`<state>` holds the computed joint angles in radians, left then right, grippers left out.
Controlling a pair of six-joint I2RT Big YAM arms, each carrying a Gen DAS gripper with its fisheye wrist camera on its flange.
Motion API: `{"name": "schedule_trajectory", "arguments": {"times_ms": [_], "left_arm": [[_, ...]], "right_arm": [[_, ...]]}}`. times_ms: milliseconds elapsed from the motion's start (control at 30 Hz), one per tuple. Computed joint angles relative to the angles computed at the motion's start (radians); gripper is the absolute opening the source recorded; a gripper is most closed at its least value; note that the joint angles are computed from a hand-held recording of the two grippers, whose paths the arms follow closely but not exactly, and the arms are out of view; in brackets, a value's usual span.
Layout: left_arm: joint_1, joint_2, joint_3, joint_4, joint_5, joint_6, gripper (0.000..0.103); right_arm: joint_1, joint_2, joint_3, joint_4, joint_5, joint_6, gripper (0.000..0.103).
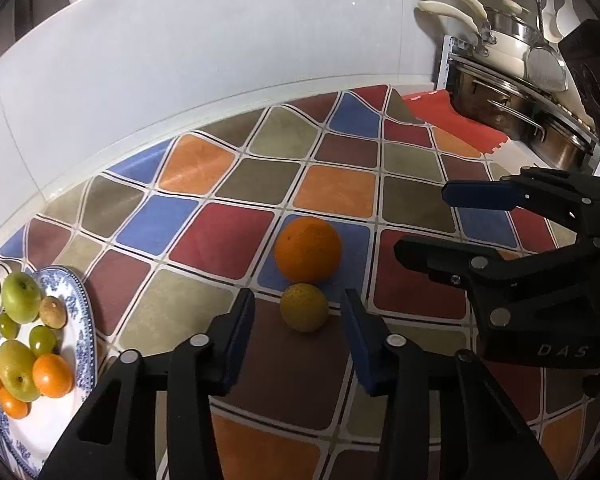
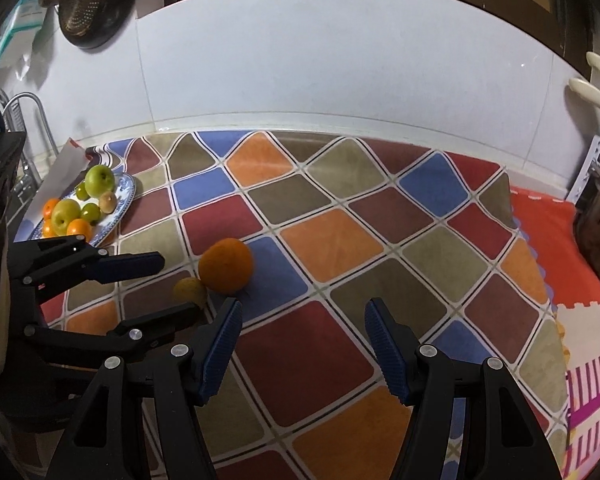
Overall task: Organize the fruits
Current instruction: 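Close the left tool on the small yellow fruit while the right grasps the orange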
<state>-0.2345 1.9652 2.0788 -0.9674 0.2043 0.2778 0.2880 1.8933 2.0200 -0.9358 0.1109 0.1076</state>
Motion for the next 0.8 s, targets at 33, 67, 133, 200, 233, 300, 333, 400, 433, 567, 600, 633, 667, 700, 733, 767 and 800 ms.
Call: {"name": "schedule_trajectory", "arguments": {"times_ms": [33, 67, 133, 200, 233, 300, 333, 400, 433, 567, 600, 633, 667, 700, 733, 767, 800], "left_arm": [[0.0, 0.005, 0.007, -0.007, 0.003, 0.002, 0.04], [0.0, 0.01, 0.012, -0.01, 0.004, 0.002, 0.038], [-0.001, 0.019, 0.022, -0.018, 0.004, 0.002, 0.035], [0.0, 0.024, 0.027, -0.022, 0.008, -0.002, 0.029], [0.001, 0.028, 0.032, -0.026, 0.012, -0.004, 0.028], [0.002, 0.028, 0.03, -0.024, 0.018, -0.006, 0.027], [0.002, 0.027, 0.03, -0.024, 0.017, -0.006, 0.027], [0.004, 0.019, 0.019, -0.015, 0.013, -0.008, 0.027], [0.006, 0.012, 0.011, -0.009, 0.009, -0.01, 0.027], [0.02, -0.008, -0.012, 0.009, -0.014, -0.038, 0.027], [0.024, -0.011, -0.015, 0.012, -0.022, -0.044, 0.027], [0.029, -0.019, -0.025, 0.021, -0.033, -0.052, 0.027], [0.031, -0.023, -0.031, 0.026, -0.038, -0.057, 0.027], [0.036, -0.027, -0.036, 0.031, -0.048, -0.063, 0.027], [0.04, -0.031, -0.041, 0.037, -0.056, -0.068, 0.027], [0.043, -0.036, -0.049, 0.044, -0.059, -0.071, 0.027], [0.047, -0.038, -0.051, 0.048, -0.066, -0.077, 0.027]], "right_arm": [[-0.001, 0.002, 0.003, -0.002, -0.002, 0.0, 0.064], [-0.001, 0.004, 0.004, -0.003, -0.004, -0.001, 0.064], [-0.002, 0.009, 0.008, -0.004, -0.007, -0.004, 0.064], [-0.002, 0.012, 0.011, -0.005, -0.009, -0.007, 0.064], [-0.002, 0.015, 0.014, -0.006, -0.012, -0.008, 0.064], [-0.002, 0.02, 0.02, -0.009, -0.015, -0.008, 0.064], [-0.001, 0.021, 0.021, -0.009, -0.016, -0.009, 0.064], [-0.001, 0.025, 0.026, -0.011, -0.02, -0.011, 0.064], [0.0, 0.028, 0.029, -0.012, -0.024, -0.012, 0.064], [0.006, 0.04, 0.046, -0.014, -0.032, -0.021, 0.064], [0.008, 0.046, 0.054, -0.016, -0.037, -0.024, 0.064], [0.009, 0.05, 0.059, -0.017, -0.041, -0.027, 0.064], [0.011, 0.056, 0.068, -0.018, -0.044, -0.03, 0.064], [0.014, 0.065, 0.079, -0.022, -0.048, -0.034, 0.064], [0.017, 0.074, 0.092, -0.027, -0.052, -0.039, 0.064], [0.02, 0.085, 0.106, -0.032, -0.056, -0.045, 0.064], [0.023, 0.094, 0.12, -0.038, -0.059, -0.049, 0.064]]}}
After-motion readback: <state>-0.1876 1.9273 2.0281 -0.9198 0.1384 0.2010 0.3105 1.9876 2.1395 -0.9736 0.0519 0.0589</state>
